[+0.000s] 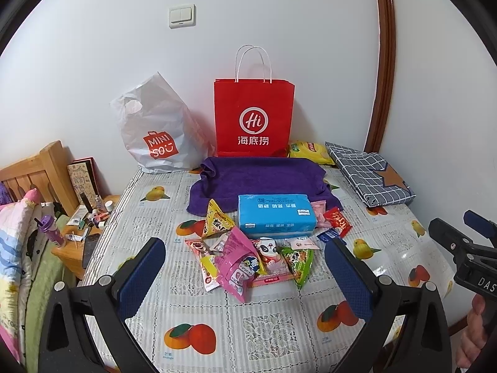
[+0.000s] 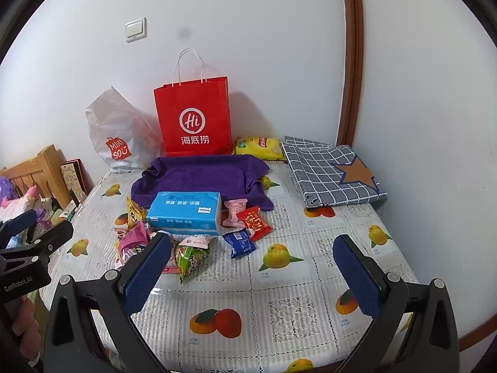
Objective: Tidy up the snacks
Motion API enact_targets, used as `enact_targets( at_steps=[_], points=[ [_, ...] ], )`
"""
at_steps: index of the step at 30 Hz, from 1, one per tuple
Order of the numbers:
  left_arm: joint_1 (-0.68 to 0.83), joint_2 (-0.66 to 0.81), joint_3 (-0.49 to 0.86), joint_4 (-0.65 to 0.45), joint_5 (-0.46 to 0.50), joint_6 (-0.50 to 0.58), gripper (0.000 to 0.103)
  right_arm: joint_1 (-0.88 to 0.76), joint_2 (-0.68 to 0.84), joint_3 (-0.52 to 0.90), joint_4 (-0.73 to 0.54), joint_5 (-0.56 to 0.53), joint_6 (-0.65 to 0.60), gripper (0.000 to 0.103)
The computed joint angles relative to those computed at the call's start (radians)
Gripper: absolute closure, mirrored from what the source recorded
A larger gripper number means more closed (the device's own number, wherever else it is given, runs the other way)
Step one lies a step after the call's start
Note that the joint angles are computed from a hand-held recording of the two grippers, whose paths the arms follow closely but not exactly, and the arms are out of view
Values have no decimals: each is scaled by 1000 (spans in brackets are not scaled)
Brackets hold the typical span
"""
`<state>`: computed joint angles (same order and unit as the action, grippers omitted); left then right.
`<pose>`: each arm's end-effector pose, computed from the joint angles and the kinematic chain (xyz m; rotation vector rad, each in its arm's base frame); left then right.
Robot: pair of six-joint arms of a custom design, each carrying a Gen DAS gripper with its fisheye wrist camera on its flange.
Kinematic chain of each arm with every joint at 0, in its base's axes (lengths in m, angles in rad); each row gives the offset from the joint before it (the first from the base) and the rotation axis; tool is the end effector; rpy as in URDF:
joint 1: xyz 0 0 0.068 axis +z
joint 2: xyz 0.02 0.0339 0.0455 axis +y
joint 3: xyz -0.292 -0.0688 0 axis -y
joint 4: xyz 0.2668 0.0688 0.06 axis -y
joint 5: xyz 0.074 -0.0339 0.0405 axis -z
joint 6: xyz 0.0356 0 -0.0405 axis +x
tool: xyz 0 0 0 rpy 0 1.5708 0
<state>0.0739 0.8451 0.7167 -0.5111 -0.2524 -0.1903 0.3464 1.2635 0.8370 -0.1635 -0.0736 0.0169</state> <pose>0.1844 0.0226 0.2925 -0.4270 2.1531 0.2134 0.2722 0.1011 0.2752 -0.3985 2.1364 0.2882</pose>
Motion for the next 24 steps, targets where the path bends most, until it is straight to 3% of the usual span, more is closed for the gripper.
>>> enact_targets(
  at_steps=[24],
  points=[
    [-2,8,22,-8,-6,2,0,10,-8,-1,-13,16,-10,1]
  ],
)
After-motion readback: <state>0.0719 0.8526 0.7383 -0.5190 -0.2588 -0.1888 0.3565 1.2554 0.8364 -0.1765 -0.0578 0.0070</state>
